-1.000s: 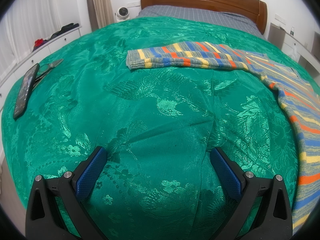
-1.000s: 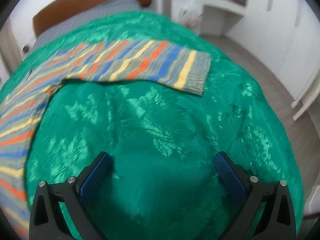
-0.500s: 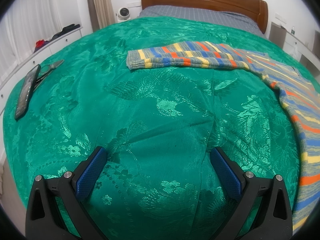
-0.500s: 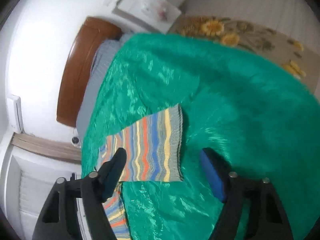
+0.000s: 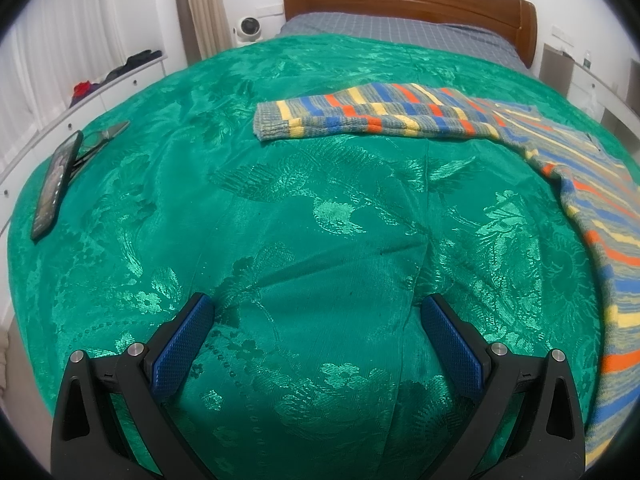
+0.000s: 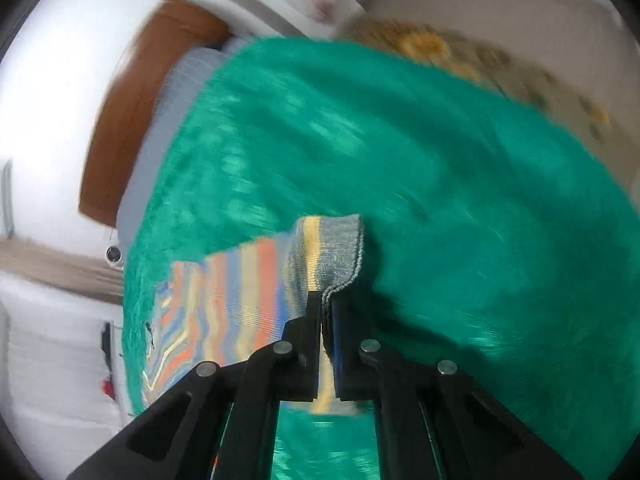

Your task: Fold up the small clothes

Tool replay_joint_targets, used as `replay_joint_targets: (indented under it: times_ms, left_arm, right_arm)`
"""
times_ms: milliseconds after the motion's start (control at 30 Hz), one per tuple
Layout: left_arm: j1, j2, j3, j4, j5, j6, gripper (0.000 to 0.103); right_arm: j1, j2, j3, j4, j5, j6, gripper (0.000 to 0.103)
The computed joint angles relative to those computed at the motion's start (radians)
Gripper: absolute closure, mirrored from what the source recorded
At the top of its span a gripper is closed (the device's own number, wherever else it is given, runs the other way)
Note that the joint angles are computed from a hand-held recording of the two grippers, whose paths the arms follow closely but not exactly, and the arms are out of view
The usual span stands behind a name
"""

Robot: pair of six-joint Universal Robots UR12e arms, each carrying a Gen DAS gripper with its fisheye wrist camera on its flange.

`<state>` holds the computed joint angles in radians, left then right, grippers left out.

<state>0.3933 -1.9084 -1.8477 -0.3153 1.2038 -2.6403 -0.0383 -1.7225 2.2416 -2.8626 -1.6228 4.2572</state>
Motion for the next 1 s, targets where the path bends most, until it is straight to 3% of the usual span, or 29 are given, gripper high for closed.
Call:
replay_joint_targets:
  times_ms: [133,267,400,533,600,633,667,700,800,900,1000]
  left_arm:
    - [-0.001,-0.002,0.001,0.005,-0.003,-0.002,0.000]
    - [0.001,-0.001,-0.002,0.007,-0.008,-0.002,0.000]
    - [0.002,-0.001,-0.001,0.004,-0.012,-0.001,0.000]
    - [0.002,0.000,-0.002,0.005,-0.013,-0.002,0.000]
    - [0.002,-0.001,-0.002,0.005,-0.013,-0.002,0.000]
    - [0.002,-0.001,-0.002,0.005,-0.013,-0.002,0.000]
    - [0.002,-0.001,-0.002,0.005,-0.013,-0.002,0.000]
    - [0.002,0.000,-0.003,0.005,-0.013,-0.002,0.000]
    - [0.002,0.000,-0.003,0.006,-0.013,-0.002,0.000]
    - [0.002,-0.001,-0.004,0.013,-0.015,0.000,0.000]
    - [0.002,-0.001,-0.006,0.016,-0.015,0.000,0.000]
  right_arm:
    - [0.098,0.055,-0.170,0.063,-0.119,-0.187,0.098]
    - [0.182,0.174,-0.361,0.081,-0.100,-0.349,0.098]
    - [0.255,0.323,-0.556,0.156,-0.057,-0.486,0.098]
    - [0.299,0.430,-0.660,0.216,-0.038,-0.532,0.098]
    - [0.299,0.468,-0.663,0.173,0.052,-0.503,0.087]
    - [0.291,0.493,-0.663,0.143,0.140,-0.458,0.077]
    - [0.286,0.500,-0.656,0.122,0.187,-0.431,0.051]
    - [0.284,0.514,-0.649,0.080,0.222,-0.398,0.038]
    - [0.274,0.517,-0.600,-0.041,0.292,-0.335,0.037]
    - [0.268,0.468,-0.532,-0.044,0.231,-0.340,0.032]
    - [0.280,0.390,-0.455,0.055,0.038,-0.400,0.028]
